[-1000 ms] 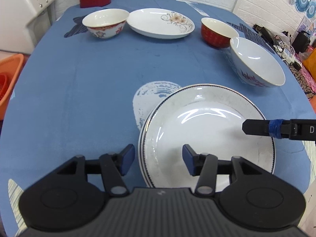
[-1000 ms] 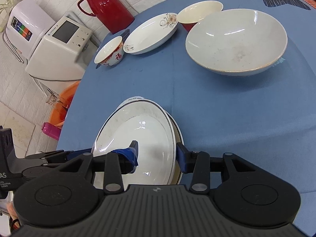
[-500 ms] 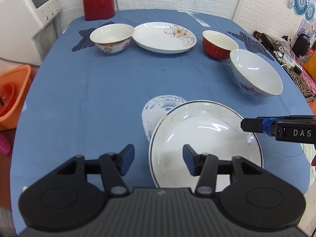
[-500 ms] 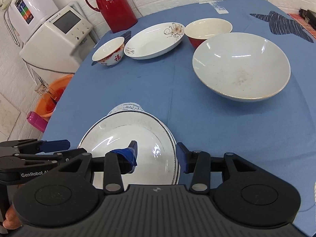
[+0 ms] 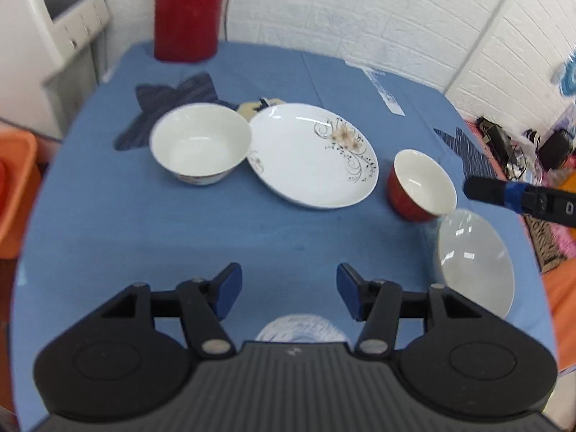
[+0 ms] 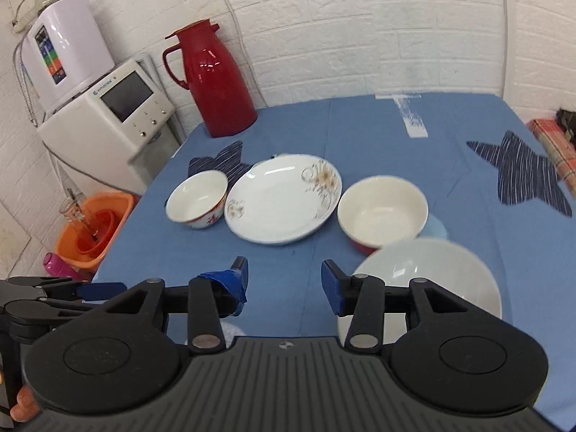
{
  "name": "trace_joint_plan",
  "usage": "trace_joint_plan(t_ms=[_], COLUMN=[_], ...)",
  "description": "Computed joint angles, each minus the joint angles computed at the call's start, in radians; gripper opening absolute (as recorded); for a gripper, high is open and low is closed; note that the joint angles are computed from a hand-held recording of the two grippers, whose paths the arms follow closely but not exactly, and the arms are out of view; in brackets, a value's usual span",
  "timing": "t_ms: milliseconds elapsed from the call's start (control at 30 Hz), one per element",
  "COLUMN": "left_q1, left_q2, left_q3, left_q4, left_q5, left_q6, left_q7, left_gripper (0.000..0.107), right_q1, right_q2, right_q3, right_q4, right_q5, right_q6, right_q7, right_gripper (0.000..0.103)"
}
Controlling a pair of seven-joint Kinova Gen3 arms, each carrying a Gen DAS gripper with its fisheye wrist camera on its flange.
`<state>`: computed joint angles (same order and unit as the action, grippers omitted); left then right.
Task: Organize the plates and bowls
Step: 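Close both grippers on the rim of the floral-print white plate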
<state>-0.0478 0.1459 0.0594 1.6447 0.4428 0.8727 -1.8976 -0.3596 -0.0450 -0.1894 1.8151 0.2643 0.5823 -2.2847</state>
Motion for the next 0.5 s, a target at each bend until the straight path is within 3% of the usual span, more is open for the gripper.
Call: trace_joint_plan(t_ms=[133,200,367,500], left_q1=[0.086,0.071,0.047,0.041], left_q2=[0.15,0.215,0.336,0.373], left_q3=[-0.058,-0.022,0.023,0.034], left_q4=[-0.153,-0.226,-0.373,-0.413], left_q5=[-0.05,-0.087,-0.113,-0.108], left_q6=[0.052,0.087,0.151,0.148], left_q7=[0.16,0.239,0.364,0.423], left_gripper=[0.056,0.056,0.056,0.056], right_q1=[0.153,0.189,0.135,0.128], right_q2=[0.168,0.248,0.413,0.505], right_q3=[-0.068,-0.076,0.069,0.105], right_q4=[-0.178,-0.261,-0.447,-0.557], right_q5=[-0.109,-0.156,-0.338,-0.355], right_q6=[0.045,0.068,0.156,0.223], right_q7=[0.163,0.244,0.407,0.437], right_gripper=[0.031,0.032,0.033,0.035])
